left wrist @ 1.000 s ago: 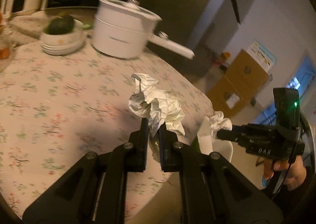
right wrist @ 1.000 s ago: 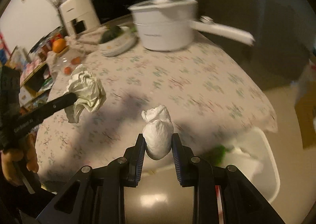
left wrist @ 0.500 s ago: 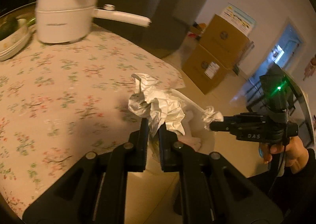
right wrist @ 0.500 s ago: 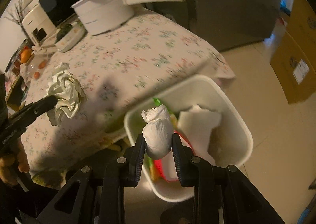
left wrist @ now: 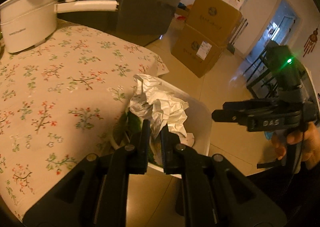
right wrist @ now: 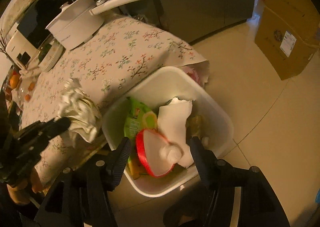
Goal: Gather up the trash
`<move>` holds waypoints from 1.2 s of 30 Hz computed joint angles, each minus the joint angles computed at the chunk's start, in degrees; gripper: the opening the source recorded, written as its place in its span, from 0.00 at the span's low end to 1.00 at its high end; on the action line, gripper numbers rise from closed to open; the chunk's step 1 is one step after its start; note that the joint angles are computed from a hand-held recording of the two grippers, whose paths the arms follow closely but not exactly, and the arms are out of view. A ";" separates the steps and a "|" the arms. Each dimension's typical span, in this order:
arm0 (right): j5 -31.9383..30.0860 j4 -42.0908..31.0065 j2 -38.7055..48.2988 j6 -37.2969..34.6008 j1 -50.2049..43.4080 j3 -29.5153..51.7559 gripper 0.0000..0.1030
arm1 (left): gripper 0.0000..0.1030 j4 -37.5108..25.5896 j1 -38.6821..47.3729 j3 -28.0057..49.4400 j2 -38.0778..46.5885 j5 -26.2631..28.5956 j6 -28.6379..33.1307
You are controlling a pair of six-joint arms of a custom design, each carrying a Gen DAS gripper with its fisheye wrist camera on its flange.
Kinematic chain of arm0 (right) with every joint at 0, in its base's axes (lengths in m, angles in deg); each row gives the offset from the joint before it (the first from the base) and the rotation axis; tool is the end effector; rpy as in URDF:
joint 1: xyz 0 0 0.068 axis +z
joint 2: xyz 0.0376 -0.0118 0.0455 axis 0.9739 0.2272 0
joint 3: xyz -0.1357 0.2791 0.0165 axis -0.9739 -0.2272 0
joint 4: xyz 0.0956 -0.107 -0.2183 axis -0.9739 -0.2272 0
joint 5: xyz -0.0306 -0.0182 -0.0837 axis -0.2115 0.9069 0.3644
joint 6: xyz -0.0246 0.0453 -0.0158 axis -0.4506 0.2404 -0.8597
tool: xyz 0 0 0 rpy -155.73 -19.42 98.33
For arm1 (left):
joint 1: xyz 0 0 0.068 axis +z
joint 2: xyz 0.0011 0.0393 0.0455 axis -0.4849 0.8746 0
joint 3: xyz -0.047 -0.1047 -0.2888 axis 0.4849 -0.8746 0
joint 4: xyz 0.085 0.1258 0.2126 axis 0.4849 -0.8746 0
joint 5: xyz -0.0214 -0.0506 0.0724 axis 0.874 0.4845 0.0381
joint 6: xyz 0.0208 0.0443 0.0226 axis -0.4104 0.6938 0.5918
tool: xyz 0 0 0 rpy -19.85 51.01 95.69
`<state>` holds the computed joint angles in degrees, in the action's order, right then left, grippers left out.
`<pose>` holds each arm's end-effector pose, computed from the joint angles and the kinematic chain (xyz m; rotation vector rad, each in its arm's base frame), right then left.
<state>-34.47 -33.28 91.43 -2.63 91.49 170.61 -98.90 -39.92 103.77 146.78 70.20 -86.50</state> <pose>0.3149 0.0898 0.3993 -0.3543 2.7030 0.3674 0.2460 -0.0578 0.3861 0.1679 2.4495 -0.5071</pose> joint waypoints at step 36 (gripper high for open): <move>25.40 12.34 -20.31 6.17 24.07 -8.12 1.00 | 1.00 -25.46 -6.43 8.10 -17.88 -42.39 -17.92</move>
<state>-9.07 -20.94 71.11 3.55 115.57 162.49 -124.36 -46.35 111.88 128.90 27.81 -104.42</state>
